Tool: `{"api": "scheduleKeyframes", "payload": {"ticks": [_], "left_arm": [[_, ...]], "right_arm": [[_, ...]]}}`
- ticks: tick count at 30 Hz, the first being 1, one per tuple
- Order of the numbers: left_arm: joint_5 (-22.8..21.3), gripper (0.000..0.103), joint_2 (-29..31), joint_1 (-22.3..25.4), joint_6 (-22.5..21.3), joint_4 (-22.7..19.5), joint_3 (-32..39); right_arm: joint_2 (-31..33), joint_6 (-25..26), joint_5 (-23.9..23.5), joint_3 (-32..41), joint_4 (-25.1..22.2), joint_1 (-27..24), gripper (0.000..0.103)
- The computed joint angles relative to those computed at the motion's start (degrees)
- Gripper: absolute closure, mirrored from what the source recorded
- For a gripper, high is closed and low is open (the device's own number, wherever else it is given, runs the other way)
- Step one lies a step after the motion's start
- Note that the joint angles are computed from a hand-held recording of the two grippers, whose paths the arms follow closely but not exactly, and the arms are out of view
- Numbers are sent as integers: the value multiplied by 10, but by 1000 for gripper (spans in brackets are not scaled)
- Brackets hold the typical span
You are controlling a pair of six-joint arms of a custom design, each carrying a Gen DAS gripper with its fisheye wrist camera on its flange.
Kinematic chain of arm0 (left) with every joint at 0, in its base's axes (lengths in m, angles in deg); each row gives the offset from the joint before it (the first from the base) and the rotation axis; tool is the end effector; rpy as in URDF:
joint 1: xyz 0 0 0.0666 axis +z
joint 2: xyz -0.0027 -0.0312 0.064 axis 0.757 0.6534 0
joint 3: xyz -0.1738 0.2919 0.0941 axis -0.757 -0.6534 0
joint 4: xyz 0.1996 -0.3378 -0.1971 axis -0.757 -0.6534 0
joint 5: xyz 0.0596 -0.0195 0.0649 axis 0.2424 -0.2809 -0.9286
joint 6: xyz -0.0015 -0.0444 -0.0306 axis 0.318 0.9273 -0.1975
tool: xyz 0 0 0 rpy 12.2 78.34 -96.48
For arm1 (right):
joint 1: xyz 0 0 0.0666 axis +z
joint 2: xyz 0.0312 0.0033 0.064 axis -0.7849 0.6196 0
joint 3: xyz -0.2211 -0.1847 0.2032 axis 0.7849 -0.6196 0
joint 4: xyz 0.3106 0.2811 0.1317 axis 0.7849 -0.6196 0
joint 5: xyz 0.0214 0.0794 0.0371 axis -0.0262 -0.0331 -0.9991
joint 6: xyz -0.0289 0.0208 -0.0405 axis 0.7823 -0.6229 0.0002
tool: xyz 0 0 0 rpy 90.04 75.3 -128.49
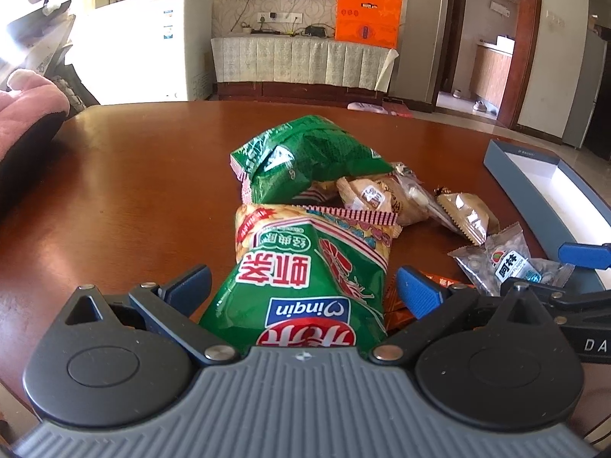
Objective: Organize snacks
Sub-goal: 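Grasp the green shrimp-chip bag with the left gripper while the right gripper grasps the clear seed bag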
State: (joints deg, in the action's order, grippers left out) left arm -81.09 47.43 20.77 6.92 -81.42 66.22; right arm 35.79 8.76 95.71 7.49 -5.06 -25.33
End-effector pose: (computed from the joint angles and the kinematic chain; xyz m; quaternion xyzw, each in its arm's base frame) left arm 0.3357 -0.1664 0.3085 -0.0424 0.8937 -0.0121 0.4465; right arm 0.3842 0.1858 0.3163 -0.1530 0.8760 0.0728 0.4516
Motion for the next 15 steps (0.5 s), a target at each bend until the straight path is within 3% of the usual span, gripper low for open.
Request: {"api": "scheduleKeyframes", "payload": {"ticks": [7, 15], "left_arm": [[-4, 0, 24, -6, -15, -10, 14], [10, 0, 32, 6, -2, -11, 17]], "right_arm": [[17, 14, -7, 12, -16, -4, 18], [30, 29, -10, 19, -18, -3, 17]]}}
